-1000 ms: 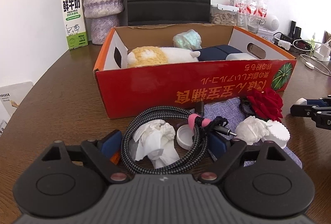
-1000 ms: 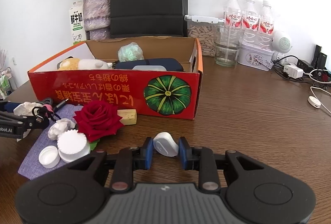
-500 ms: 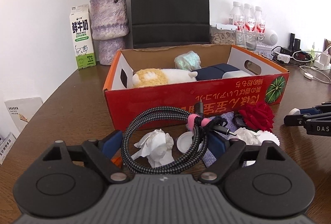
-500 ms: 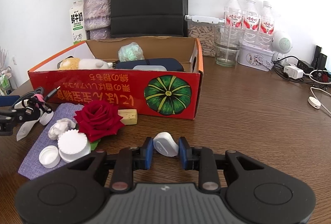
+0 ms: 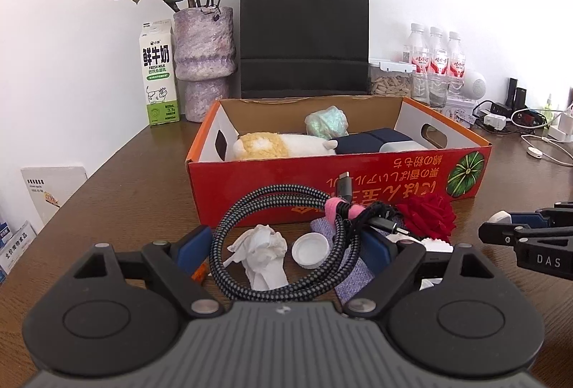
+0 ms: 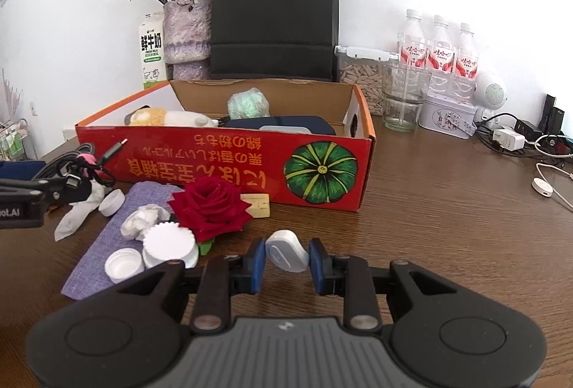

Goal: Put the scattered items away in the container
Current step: 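Carry the plug and cable into the cardboard box and open both grippers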

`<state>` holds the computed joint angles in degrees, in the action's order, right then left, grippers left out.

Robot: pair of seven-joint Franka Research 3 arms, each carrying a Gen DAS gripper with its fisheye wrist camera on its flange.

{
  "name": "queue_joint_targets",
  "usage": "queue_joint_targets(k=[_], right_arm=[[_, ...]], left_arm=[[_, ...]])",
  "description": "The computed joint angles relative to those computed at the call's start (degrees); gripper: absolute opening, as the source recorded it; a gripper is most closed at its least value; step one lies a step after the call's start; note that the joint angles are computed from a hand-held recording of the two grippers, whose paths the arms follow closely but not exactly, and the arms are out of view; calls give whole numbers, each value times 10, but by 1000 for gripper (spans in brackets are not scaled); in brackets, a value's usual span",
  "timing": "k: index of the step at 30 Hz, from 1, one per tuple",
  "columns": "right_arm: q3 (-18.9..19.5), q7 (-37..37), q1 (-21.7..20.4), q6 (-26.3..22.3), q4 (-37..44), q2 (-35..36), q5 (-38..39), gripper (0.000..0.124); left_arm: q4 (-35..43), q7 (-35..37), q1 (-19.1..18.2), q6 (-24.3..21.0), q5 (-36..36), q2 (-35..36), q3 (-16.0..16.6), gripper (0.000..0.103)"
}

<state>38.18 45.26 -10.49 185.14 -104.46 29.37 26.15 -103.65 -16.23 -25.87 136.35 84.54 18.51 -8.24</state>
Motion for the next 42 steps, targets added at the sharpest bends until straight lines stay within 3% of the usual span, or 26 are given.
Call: queue_joint_targets(k=[4, 13, 25, 37, 42], right_arm=[[38, -1, -31, 12, -16, -3, -4, 25], [106, 35, -92, 29, -36, 1, -60, 25], [151, 96, -119, 38, -4, 23, -164, 25], [91, 88, -11, 9, 170, 103, -184, 25], [9, 80, 88, -45, 319, 167, -156, 25]], left_arm=[[1, -2, -9, -24, 2, -2, -2, 88], [-3, -22, -11, -30, 24, -14, -8, 88], [24, -46, -5, -31, 75, -24, -11, 88], [141, -10, 0, -2, 80, 46, 24, 88], [200, 4, 1, 19, 56, 91, 49, 88]])
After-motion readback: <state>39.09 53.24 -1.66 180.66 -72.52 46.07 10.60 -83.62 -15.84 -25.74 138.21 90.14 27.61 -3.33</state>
